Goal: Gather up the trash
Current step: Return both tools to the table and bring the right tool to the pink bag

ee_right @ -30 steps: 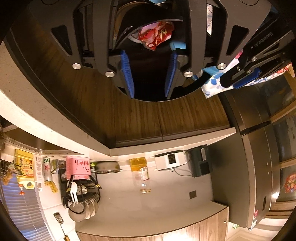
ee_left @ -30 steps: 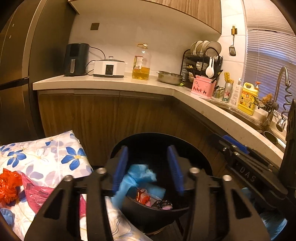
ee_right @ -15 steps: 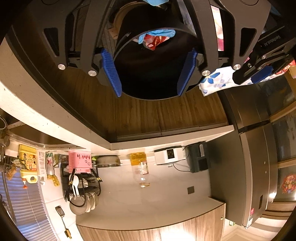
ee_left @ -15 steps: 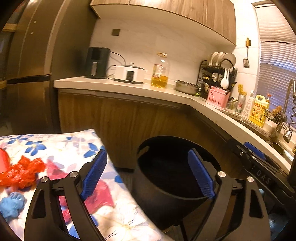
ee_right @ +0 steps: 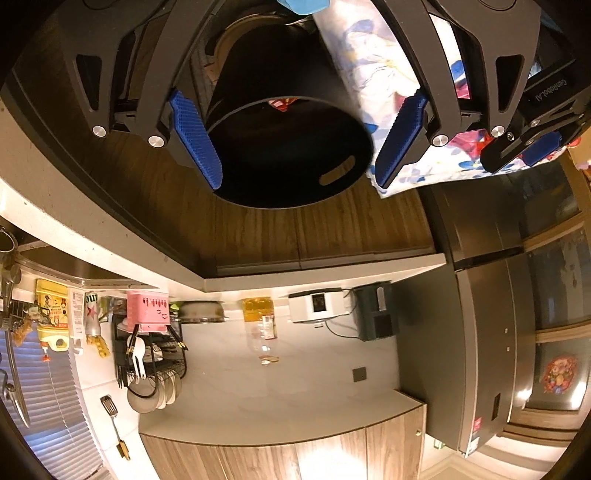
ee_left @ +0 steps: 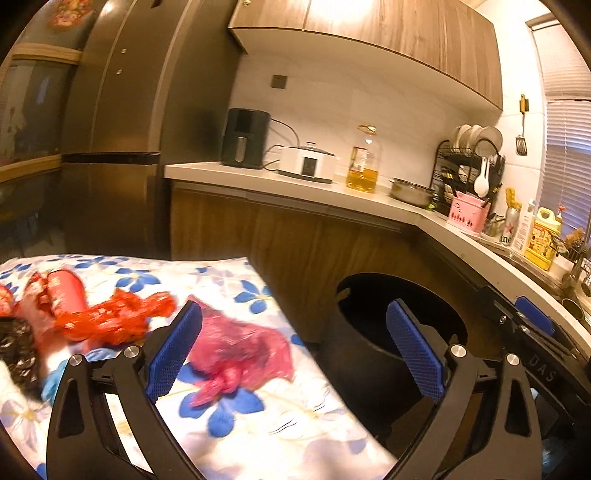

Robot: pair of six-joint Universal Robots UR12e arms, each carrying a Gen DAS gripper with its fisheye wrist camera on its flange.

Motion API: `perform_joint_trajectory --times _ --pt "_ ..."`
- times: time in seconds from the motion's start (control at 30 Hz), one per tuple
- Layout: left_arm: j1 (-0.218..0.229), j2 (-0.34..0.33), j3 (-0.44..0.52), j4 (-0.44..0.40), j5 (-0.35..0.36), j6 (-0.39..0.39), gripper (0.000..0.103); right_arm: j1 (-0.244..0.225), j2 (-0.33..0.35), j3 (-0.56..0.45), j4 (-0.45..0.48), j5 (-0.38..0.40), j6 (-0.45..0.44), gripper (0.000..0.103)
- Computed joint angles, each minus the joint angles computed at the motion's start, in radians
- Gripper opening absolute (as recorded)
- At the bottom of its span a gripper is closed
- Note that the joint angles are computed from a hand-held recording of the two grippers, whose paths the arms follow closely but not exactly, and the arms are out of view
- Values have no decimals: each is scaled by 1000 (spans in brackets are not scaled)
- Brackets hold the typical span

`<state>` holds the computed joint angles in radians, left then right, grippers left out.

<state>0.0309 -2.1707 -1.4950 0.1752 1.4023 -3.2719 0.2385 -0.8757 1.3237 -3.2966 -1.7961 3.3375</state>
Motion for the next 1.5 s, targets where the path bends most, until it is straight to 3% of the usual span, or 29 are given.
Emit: perform_joint_trajectory --times 0.23,0.73,1.1,1.5 --pt "26 41 -81 40 38 -29 96 24 -3 12 -3 15 -1 85" --pt "71 80 -193 113 213 -27 96 77 42 -37 41 72 -61 85" --pt "96 84 -223 136 288 -34 96 110 144 -197 167 110 -93 85" --pt "114 77 -216 126 334 -46 96 127 263 -408 332 97 -95 85"
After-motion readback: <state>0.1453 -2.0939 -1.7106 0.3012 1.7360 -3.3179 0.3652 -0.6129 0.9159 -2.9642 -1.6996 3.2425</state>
